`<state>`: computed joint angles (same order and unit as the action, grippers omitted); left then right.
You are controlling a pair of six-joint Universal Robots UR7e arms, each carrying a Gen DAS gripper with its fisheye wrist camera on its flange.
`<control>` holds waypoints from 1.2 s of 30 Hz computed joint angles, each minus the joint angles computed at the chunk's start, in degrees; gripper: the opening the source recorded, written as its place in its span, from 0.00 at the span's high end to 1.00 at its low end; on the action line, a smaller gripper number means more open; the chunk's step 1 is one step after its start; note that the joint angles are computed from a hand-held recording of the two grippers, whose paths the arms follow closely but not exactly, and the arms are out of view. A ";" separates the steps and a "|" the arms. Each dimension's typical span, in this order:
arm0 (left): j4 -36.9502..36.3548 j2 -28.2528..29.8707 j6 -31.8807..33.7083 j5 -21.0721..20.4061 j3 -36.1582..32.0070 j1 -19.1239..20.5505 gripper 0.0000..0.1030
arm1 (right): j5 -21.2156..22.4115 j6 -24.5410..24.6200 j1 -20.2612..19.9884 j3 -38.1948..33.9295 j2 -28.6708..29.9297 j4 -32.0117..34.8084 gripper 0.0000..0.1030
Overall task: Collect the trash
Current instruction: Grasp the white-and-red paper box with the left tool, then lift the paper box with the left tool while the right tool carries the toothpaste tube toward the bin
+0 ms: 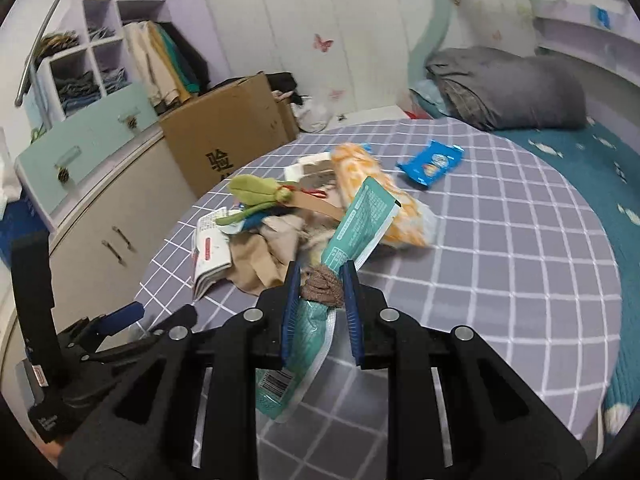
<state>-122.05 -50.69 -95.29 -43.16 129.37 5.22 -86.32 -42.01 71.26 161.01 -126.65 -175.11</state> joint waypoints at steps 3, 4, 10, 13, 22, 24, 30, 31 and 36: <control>4.44 1.10 1.13 0.40 -2.39 1.65 0.23 | -1.76 0.62 2.78 -0.31 6.06 -5.43 0.79; 5.69 1.68 2.10 0.71 -3.30 2.21 0.23 | -2.16 0.76 3.48 -0.42 7.83 -7.04 0.79; 13.25 5.44 5.01 2.87 -8.72 4.63 0.24 | -4.29 1.28 6.76 -2.29 16.30 -12.69 0.79; 17.29 7.65 5.84 4.10 -11.34 5.53 0.27 | -4.37 1.16 7.15 -3.06 18.13 -13.64 0.79; 12.78 6.74 8.14 5.05 -9.88 5.85 0.73 | -3.72 1.50 6.92 -3.45 20.35 -14.09 0.79; 10.33 5.12 6.46 4.75 -7.79 5.35 0.75 | -3.74 1.60 7.09 -3.33 20.31 -13.97 0.79; 4.01 -0.12 0.76 4.10 -1.06 3.29 0.81 | -4.29 1.67 8.16 -2.91 20.64 -13.87 0.79; 1.78 -1.29 0.20 3.89 0.57 2.79 0.82 | -4.56 1.75 8.52 -2.75 20.82 -14.12 0.79; -7.78 -5.39 -2.15 3.34 7.34 -0.29 0.84 | -5.62 2.20 10.73 -1.96 20.93 -14.44 0.79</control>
<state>-129.84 -56.07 -97.44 -39.82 136.71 4.93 -91.94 -39.81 81.99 159.05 -105.72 -189.54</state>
